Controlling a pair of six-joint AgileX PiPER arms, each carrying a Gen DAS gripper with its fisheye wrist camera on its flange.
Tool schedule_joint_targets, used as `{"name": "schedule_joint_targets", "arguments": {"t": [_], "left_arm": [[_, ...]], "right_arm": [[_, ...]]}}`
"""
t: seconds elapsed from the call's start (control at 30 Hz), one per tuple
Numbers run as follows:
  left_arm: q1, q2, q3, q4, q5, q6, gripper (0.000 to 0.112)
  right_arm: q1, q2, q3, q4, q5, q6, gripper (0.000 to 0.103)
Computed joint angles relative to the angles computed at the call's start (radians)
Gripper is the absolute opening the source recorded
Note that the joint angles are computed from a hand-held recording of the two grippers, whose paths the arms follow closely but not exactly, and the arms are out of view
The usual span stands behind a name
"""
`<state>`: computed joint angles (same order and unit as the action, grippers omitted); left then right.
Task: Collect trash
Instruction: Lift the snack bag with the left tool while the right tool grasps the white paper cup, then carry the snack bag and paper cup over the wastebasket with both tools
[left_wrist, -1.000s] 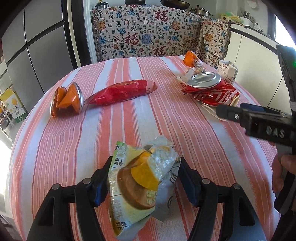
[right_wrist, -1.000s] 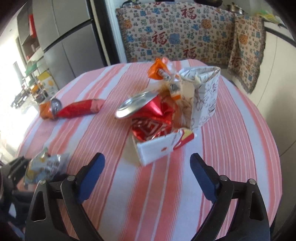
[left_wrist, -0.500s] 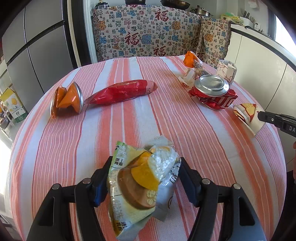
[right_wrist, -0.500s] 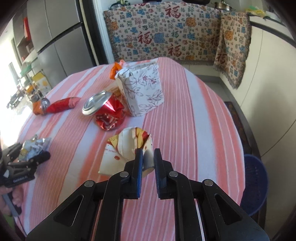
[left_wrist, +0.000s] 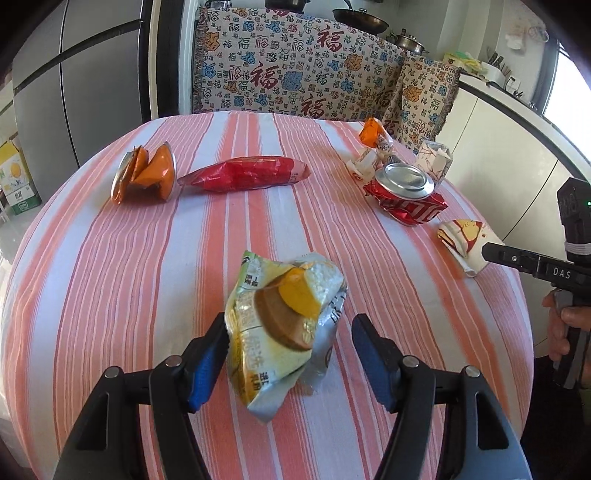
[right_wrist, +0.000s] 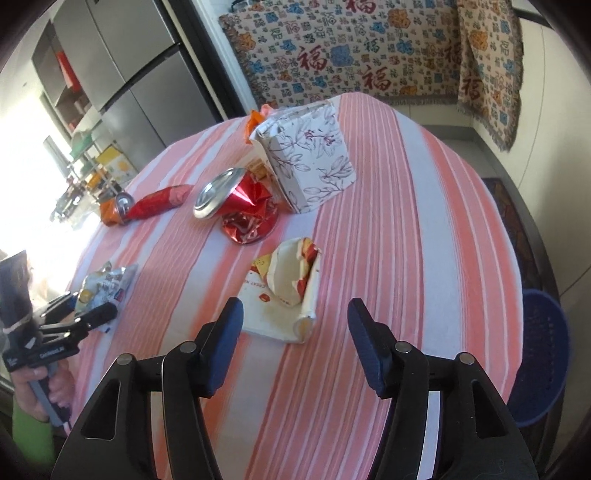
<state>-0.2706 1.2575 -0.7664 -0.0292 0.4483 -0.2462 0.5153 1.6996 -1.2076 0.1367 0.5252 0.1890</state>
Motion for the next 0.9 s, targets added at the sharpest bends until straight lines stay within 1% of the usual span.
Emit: {"name": "schedule_joint_targets", "arguments": {"t": [0.07, 0.13, 0.23, 0.27, 0.3, 0.33, 0.37, 0.4, 0.43, 0.47, 0.5, 0.53, 0.63, 0.8, 0.9], "left_arm": [[0.005, -0.018, 0.004, -0.007, 0.004, -0.003, 0.068], [0.012, -0.022, -0.009, -0.015, 0.019, 0.006, 0.068], [0.027, -0.005, -0.036, -0.061, 0.039, 0.062, 0.068], [0.025, 0.001, -0.042, -0.054, 0.046, 0.06, 0.068], [0.018, 0.007, -0.047, -0.036, 0.049, 0.048, 0.068], [0.015, 0.013, -0.052, -0.027, 0.052, 0.044, 0.068], [0.009, 0.018, -0.055, -0.018, 0.054, 0.038, 0.068], [0.005, 0.02, -0.054, -0.012, 0.051, 0.034, 0.067], [0.001, 0.02, -0.054, 0.0, 0.047, 0.026, 0.053], [-0.009, 0.023, -0.056, 0.029, 0.048, 0.002, 0.048], [-0.014, 0.022, -0.055, 0.044, 0.047, -0.013, 0.047], [-0.019, 0.017, -0.05, 0.058, 0.039, -0.029, 0.039], [-0.017, 0.004, -0.038, 0.011, 0.025, 0.002, 0.03], [-0.104, -0.017, -0.039, 0.121, 0.031, -0.136, 0.026], [-0.149, -0.012, -0.057, 0.139, 0.035, -0.191, 0.025]], "right_arm": [[0.025, 0.013, -0.025, -0.107, 0.017, 0.104, 0.062], [0.031, 0.028, -0.047, -0.154, 0.036, 0.171, 0.061], [0.023, 0.043, -0.068, -0.204, 0.062, 0.245, 0.053], [0.017, 0.049, -0.077, -0.203, 0.072, 0.245, 0.042], [0.009, 0.054, -0.086, -0.181, 0.085, 0.219, 0.024], [0.002, 0.055, -0.09, -0.151, 0.091, 0.183, 0.013], [0.001, 0.047, -0.084, -0.139, 0.088, 0.165, 0.008], [0.005, 0.039, -0.081, -0.143, 0.089, 0.158, 0.007], [0.007, 0.029, -0.077, -0.141, 0.089, 0.15, 0.007], [0.008, 0.017, -0.07, -0.132, 0.084, 0.139, 0.006], [0.009, 0.004, -0.063, -0.13, 0.082, 0.134, 0.006], [0.009, -0.006, -0.058, -0.129, 0.081, 0.13, 0.006], [0.003, -0.043, -0.031, -0.103, 0.074, 0.101, 0.006], [-0.015, -0.109, 0.028, -0.071, 0.053, 0.068, 0.006], [-0.036, -0.14, 0.052, -0.047, 0.048, 0.041, 0.006]]}}
